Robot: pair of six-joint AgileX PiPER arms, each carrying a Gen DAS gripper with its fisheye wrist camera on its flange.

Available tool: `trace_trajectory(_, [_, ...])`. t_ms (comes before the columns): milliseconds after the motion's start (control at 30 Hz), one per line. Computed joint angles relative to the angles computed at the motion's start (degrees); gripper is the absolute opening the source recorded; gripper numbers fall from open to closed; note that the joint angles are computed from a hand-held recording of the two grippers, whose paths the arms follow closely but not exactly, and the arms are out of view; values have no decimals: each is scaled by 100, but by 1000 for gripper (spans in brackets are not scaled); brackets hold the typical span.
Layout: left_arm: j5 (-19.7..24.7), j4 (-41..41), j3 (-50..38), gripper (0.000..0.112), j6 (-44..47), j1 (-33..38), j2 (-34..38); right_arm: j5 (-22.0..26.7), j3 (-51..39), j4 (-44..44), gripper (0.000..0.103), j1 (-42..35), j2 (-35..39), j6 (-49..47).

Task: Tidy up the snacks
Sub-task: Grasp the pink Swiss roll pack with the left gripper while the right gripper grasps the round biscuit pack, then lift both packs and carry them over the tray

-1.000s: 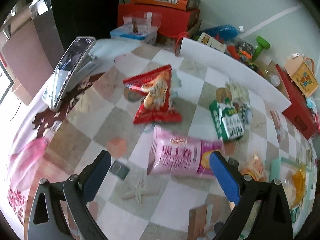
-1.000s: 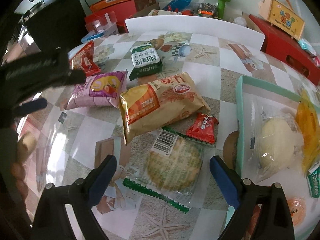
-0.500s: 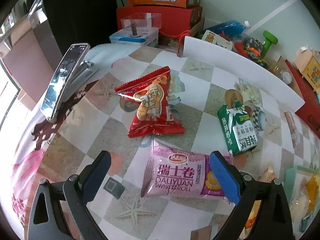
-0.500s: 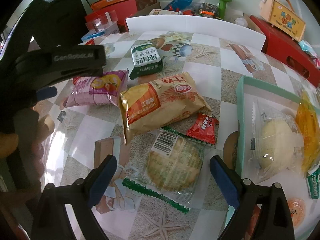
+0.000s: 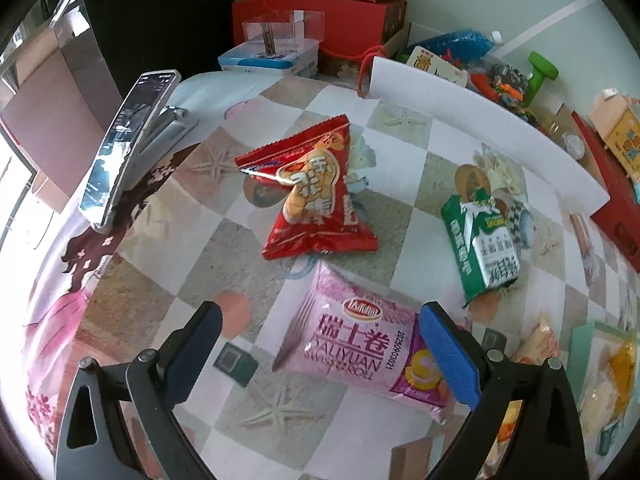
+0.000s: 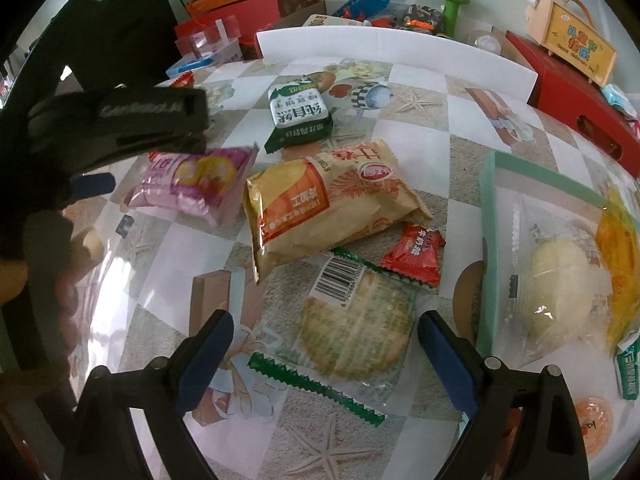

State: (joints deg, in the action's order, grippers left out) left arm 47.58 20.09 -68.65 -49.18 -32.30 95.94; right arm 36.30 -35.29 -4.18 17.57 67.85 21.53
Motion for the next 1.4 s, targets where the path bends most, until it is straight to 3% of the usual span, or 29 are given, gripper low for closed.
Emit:
trace_trajectory(467, [-232, -938, 905, 99, 658, 368, -709, 83, 28, 72, 90, -39, -109, -77])
trace_trajectory(667, [-334, -1137, 775, 99, 919, 363, -486, 90, 21, -124, 84, -1, -103, 34])
trace_trajectory(833, [-297, -1052, 608, 98, 977, 180, -188, 195, -14, -798, 78, 388, -30, 655])
trace_trajectory(900, [-264, -929, 573, 89, 895, 99, -167, 220, -29, -890, 73, 408, -41, 718])
trace_trajectory(967, [-139, -623, 505, 65, 679, -30, -160, 229, -45, -803, 70, 330, -73, 599])
trace_trajectory(1067, [-100, -573, 488, 48, 679, -71, -184, 272, -80, -779, 64, 255, -129, 535])
trace_trajectory(1400, [-80, -638, 577, 42, 723, -141, -639, 388, -147, -480, 56, -53, -695, 95])
